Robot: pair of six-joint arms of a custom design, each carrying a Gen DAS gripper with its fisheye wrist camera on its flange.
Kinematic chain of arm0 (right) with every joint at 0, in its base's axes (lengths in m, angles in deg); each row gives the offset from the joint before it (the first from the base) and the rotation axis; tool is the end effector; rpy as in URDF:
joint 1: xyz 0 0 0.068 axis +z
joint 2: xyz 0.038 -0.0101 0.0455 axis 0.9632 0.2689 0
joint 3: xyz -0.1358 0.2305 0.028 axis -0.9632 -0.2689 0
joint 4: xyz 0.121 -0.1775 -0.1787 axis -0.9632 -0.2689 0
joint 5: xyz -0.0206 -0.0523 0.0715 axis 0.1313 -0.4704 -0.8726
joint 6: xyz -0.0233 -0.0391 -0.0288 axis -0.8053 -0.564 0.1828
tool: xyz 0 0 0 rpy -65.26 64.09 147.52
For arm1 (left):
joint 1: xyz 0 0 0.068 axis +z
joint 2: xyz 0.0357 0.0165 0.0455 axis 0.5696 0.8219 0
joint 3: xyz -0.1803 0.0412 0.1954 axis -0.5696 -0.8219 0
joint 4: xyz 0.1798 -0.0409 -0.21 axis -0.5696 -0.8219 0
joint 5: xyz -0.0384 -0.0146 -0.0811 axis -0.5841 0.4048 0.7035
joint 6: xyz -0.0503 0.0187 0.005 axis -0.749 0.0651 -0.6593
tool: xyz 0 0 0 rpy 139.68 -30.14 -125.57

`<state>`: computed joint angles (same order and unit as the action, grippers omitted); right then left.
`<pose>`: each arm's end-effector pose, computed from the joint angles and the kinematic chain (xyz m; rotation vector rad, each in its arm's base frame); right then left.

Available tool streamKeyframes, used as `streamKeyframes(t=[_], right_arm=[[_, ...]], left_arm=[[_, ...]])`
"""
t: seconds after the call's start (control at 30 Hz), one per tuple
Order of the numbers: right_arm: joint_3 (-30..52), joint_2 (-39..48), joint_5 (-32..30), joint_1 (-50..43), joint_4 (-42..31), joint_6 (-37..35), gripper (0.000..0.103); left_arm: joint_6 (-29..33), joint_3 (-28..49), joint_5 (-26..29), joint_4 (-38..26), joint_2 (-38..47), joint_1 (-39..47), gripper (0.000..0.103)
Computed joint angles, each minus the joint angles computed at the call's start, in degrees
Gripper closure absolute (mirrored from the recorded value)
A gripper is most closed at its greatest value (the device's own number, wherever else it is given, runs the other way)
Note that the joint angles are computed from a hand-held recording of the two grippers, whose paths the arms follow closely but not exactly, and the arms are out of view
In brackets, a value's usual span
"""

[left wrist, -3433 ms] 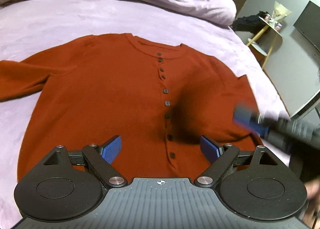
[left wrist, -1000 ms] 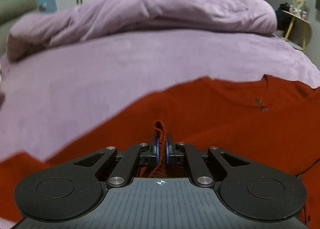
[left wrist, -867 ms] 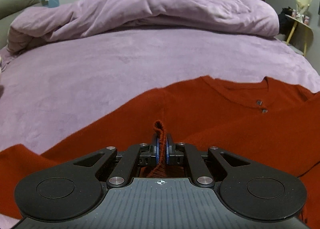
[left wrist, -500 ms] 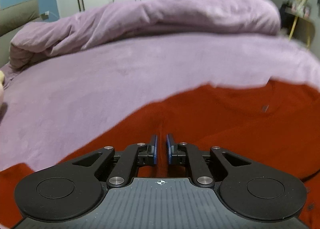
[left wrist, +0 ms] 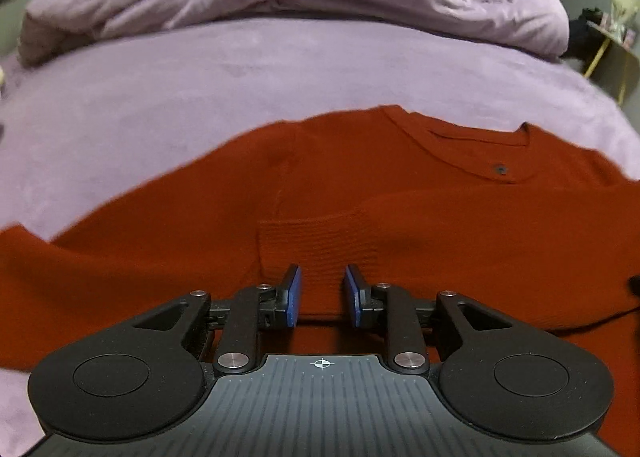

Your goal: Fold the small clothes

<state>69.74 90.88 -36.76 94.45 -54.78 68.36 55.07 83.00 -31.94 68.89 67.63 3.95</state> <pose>0.2402 0.0680 0.0555 0.1922 2.2525 -0.3114 0.3687 -0.2123 0.1054 0.2860 2.4208 -0.1336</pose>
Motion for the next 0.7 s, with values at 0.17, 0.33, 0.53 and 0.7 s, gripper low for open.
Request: streamKeyframes(t=[0.17,0.33,0.53,0.7], right_arm=[[-0.3,1.0,0.8,-0.5,1.6,-0.3,0.092],[1.2,2.5,1.8,0.0,0.8,1.2,0.091],[4.0,-1.5,0.7,0.7,-9.9,4.4,0.09],[-2.5,-16.4,-5.0,5.6,-16.8,15.0,0.087]], left_arm=[[0.0,2.5,-2.0,-1.2,2.3,-0.1,0.075],[2.6,3.2,-5.0,-0.7,3.5,-0.6,0.065],[1.2,3.0,-3.5,-3.6,1.6,0.6,0.059],[-1.4,-8.3,0.8,-3.1,-9.8,4.1,0.054]])
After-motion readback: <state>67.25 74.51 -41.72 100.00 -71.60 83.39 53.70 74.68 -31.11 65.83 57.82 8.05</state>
